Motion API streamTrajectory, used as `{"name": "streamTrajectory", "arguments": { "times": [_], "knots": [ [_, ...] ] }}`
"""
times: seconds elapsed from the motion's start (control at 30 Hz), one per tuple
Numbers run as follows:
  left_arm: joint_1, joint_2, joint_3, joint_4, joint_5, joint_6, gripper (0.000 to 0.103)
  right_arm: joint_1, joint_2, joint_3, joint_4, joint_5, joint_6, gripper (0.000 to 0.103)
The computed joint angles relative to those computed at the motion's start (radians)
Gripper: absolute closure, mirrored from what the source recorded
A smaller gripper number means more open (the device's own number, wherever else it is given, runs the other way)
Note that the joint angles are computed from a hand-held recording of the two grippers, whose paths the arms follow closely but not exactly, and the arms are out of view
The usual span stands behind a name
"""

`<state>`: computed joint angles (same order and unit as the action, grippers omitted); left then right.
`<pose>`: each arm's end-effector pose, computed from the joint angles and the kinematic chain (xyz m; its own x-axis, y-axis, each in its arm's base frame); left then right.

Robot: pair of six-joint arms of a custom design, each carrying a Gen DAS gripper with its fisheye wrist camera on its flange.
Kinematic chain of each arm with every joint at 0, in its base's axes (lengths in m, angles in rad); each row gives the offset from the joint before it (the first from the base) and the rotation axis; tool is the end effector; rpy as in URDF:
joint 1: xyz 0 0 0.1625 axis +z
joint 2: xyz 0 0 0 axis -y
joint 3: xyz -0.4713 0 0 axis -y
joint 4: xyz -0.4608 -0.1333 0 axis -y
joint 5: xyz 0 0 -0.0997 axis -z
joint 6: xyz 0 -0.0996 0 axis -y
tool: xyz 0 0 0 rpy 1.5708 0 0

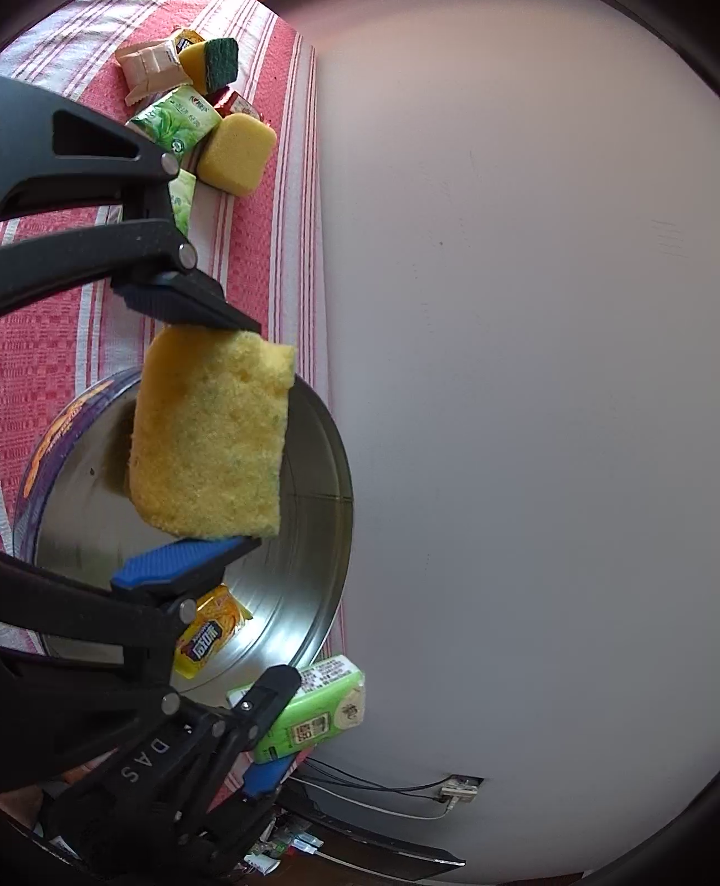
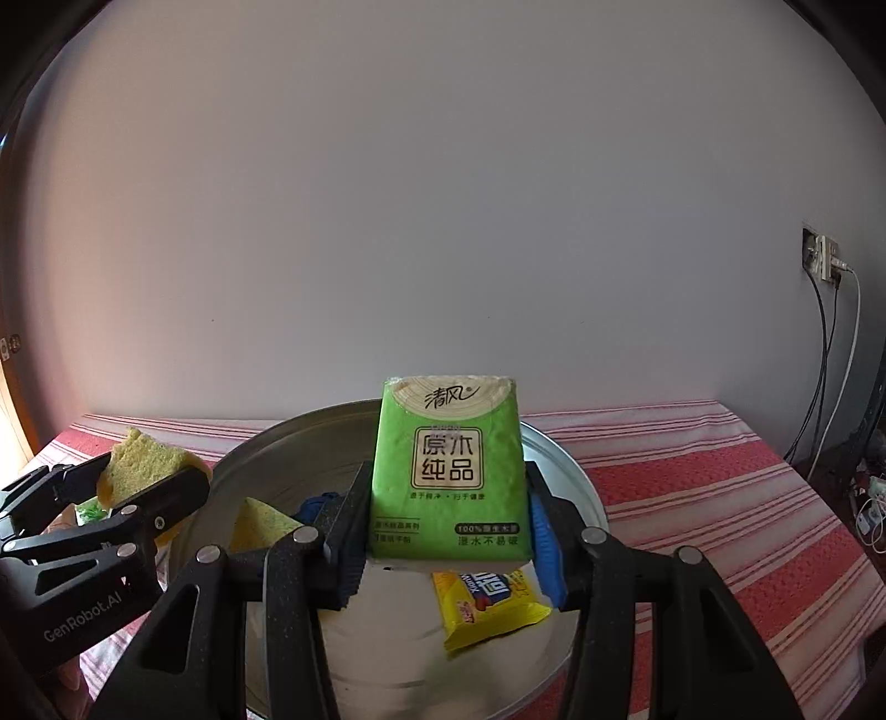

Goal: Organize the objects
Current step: 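Carry both items over the tin and open both grippers to drop them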

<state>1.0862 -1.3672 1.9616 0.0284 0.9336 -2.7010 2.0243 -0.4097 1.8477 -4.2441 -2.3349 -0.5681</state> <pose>-0.0551 -0.5179 0.2383 -0.7310 0.1720 -0.6603 0.6451 0.4895 -0.5867 0.3181 -0.5058 -0.0360 -0.7107 0.0692 0.7000 -0.6248 0.3952 -0.6734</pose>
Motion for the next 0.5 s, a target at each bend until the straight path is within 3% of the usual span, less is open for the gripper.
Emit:
{"name": "streamTrajectory", "arguments": {
  "times": [0.3,0.5],
  "knots": [
    [-0.024,0.081,-0.016,-0.049,-0.033,0.016,0.036,-0.018,0.001,-0.025,0.002,-0.063,-0.054,0.051],
    [-0.019,0.104,-0.017,-0.059,-0.042,0.022,0.036,-0.009,-0.004,-0.031,0.058,-0.086,-0.022,0.051]
  ]
}}
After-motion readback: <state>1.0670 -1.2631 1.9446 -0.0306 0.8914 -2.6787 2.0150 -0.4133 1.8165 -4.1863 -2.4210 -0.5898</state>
